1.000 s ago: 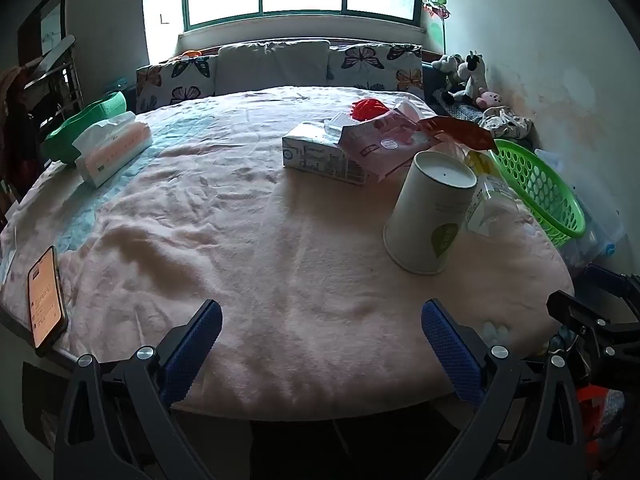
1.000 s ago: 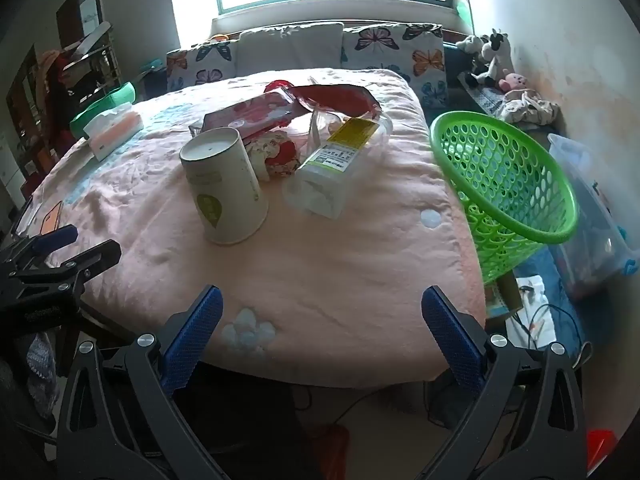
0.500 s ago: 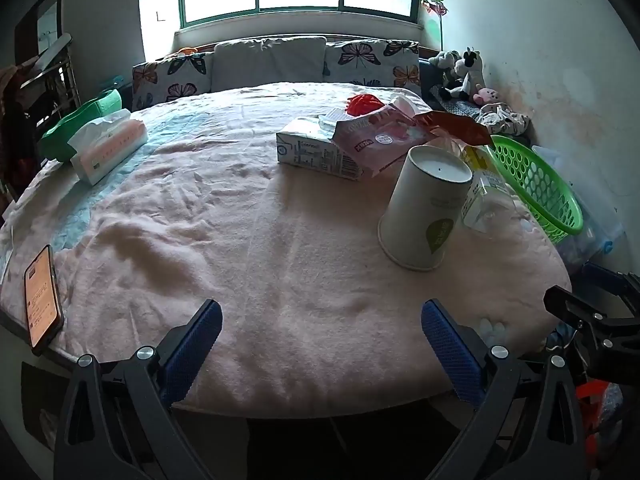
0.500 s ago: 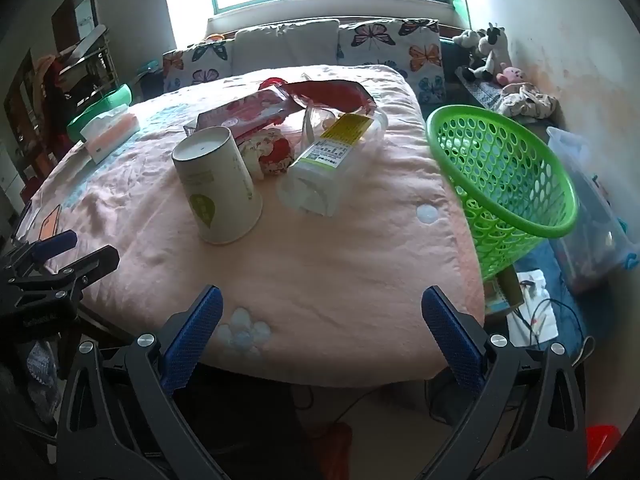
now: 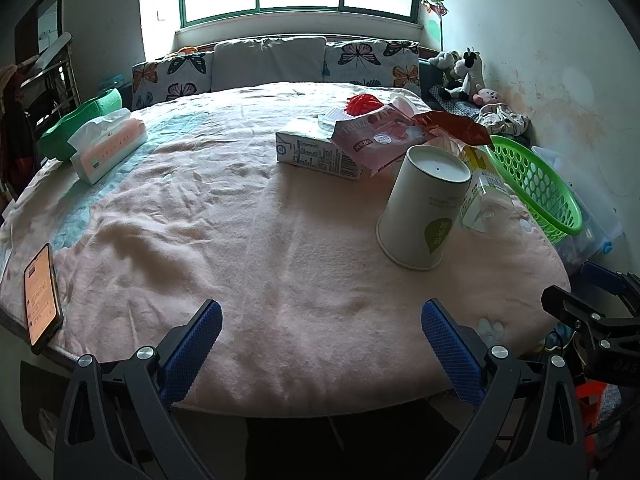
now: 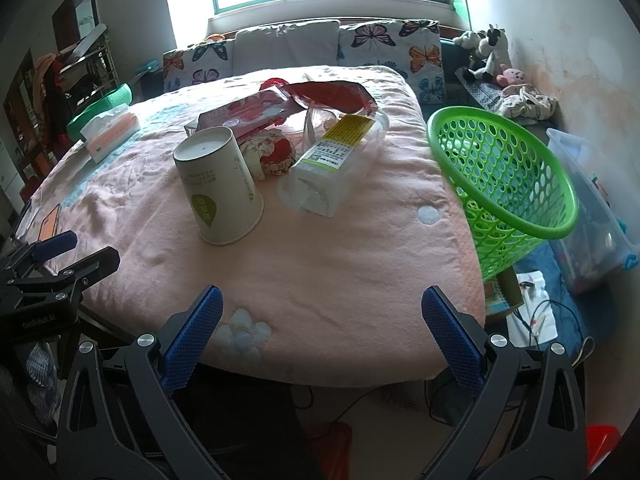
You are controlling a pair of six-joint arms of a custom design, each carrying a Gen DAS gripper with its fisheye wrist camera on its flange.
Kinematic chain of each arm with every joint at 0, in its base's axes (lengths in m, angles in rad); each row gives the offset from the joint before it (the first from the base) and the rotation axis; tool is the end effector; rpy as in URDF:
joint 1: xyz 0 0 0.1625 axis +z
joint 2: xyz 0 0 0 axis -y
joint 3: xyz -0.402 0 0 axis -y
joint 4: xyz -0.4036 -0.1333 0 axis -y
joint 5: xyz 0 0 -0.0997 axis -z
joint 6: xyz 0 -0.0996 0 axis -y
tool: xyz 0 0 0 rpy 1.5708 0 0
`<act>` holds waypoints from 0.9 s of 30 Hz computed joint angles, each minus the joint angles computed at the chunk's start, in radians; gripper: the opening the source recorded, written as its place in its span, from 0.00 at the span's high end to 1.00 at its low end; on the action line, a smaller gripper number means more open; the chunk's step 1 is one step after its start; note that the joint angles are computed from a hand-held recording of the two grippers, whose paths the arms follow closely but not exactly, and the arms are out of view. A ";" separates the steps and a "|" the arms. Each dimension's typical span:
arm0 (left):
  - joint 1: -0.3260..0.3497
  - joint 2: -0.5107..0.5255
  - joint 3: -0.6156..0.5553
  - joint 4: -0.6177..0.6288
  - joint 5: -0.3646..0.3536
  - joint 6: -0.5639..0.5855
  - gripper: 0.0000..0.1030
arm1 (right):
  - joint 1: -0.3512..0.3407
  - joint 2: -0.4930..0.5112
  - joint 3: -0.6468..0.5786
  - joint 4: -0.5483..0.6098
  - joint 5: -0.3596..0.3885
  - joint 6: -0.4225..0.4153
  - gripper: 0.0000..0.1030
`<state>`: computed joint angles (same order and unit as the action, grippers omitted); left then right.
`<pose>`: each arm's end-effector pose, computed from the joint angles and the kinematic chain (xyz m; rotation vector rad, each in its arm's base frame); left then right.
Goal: Collect trash
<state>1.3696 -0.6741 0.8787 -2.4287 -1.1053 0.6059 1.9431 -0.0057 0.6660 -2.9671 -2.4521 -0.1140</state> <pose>0.0060 -0.8611 0.3213 0.7891 2.3543 -0.7035 0.3571 -0.7593 -0.0628 0.1403 -2.2144 0.9673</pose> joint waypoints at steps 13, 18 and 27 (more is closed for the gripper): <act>-0.002 -0.005 0.012 -0.003 0.005 -0.005 0.06 | -0.001 -0.002 0.005 0.003 0.001 0.009 0.04; -0.001 -0.004 0.013 -0.003 0.007 -0.007 0.06 | -0.001 -0.003 0.007 0.004 0.003 0.011 0.04; 0.001 0.004 -0.001 0.008 0.006 -0.012 0.06 | -0.003 -0.004 0.008 0.010 0.007 0.015 0.04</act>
<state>1.3709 -0.6706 0.8779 -2.4210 -1.0995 0.5940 1.9401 -0.0100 0.6737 -2.9571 -2.4450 -0.0993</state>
